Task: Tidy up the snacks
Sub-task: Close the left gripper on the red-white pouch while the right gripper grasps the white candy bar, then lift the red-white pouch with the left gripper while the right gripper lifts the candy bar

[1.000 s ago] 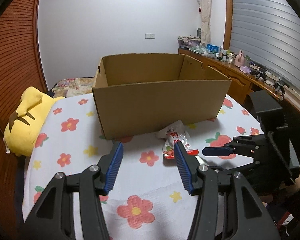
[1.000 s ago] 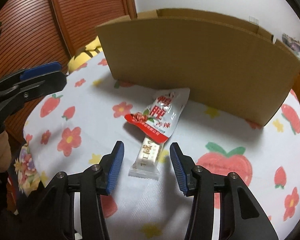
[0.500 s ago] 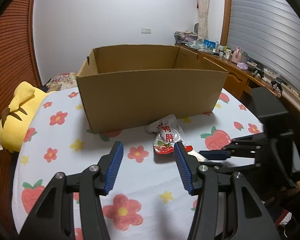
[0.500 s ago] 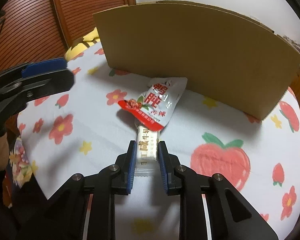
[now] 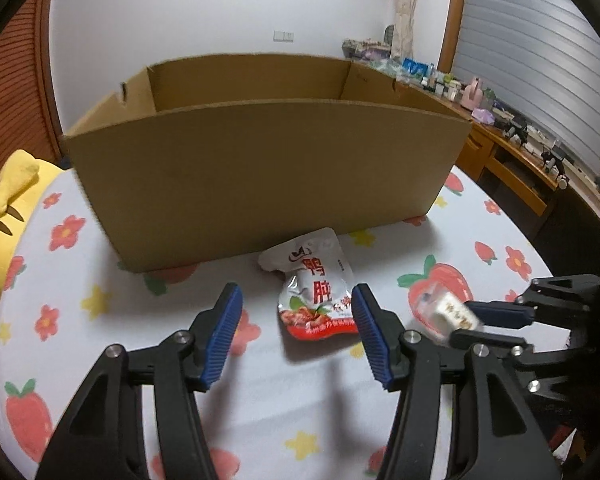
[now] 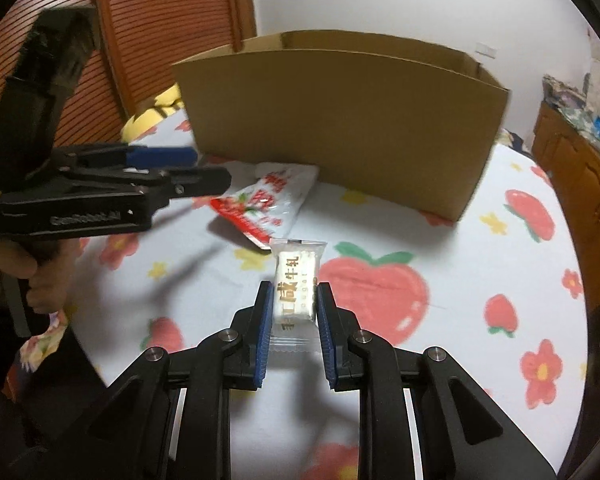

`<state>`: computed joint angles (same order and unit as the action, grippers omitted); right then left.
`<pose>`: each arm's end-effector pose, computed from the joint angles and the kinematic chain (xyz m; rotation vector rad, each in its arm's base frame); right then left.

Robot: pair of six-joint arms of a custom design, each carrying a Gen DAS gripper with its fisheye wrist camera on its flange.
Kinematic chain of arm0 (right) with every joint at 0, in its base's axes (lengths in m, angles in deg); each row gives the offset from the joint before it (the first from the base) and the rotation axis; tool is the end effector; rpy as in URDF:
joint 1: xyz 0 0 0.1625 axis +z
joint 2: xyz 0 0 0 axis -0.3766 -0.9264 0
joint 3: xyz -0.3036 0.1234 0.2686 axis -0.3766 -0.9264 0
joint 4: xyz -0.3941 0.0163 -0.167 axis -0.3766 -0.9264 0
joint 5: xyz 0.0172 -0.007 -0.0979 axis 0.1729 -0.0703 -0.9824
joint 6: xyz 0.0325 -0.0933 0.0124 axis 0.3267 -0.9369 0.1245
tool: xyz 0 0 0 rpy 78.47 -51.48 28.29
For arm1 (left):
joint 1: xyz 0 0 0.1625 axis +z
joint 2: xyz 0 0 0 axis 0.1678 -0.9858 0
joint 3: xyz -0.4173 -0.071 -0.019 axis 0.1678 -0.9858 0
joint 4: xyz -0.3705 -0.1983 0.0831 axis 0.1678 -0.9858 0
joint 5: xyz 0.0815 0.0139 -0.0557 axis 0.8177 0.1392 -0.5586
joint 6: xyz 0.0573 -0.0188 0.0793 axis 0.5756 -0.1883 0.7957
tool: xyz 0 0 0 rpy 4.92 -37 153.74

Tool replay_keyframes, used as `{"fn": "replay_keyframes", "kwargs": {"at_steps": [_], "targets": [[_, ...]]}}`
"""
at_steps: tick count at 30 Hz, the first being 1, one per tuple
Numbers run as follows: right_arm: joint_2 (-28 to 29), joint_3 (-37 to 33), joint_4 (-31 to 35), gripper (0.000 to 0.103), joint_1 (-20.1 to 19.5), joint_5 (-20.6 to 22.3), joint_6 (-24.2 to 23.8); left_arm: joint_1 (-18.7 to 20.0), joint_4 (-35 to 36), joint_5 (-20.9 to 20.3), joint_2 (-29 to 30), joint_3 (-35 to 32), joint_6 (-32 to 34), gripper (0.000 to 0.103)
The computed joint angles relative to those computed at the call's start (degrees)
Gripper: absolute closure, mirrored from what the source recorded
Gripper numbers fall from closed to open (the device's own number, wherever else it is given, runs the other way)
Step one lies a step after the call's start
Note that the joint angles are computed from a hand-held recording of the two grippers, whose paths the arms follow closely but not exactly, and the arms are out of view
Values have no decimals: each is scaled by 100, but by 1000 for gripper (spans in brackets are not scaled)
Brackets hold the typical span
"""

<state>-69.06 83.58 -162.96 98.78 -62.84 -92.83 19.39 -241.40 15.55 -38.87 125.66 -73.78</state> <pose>0.0309 -0.3383 0.3187 0.6012 -2.3270 0.7483 -0.3974 -0.4335 -0.0486 1.0496 2.5045 -0.6299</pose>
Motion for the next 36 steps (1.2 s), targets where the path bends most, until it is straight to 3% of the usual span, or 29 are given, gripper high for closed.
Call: {"fn": "replay_keyframes", "kwargs": {"at_steps": [7, 18, 25, 36], "targets": [[-28, -71, -194, 84, -439, 258, -130, 148, 560, -101, 346, -558, -61, 46], [348, -184, -624, 83, -563, 157, -190, 127, 1543, 95, 704, -1145, -141, 44], [273, -213, -493, 83, -603, 260, -56, 79, 1445, 176, 717, -1082, -49, 39], [375, -152, -770, 83, -524, 129, -158, -46, 1247, 60, 354, -513, -113, 49]]}}
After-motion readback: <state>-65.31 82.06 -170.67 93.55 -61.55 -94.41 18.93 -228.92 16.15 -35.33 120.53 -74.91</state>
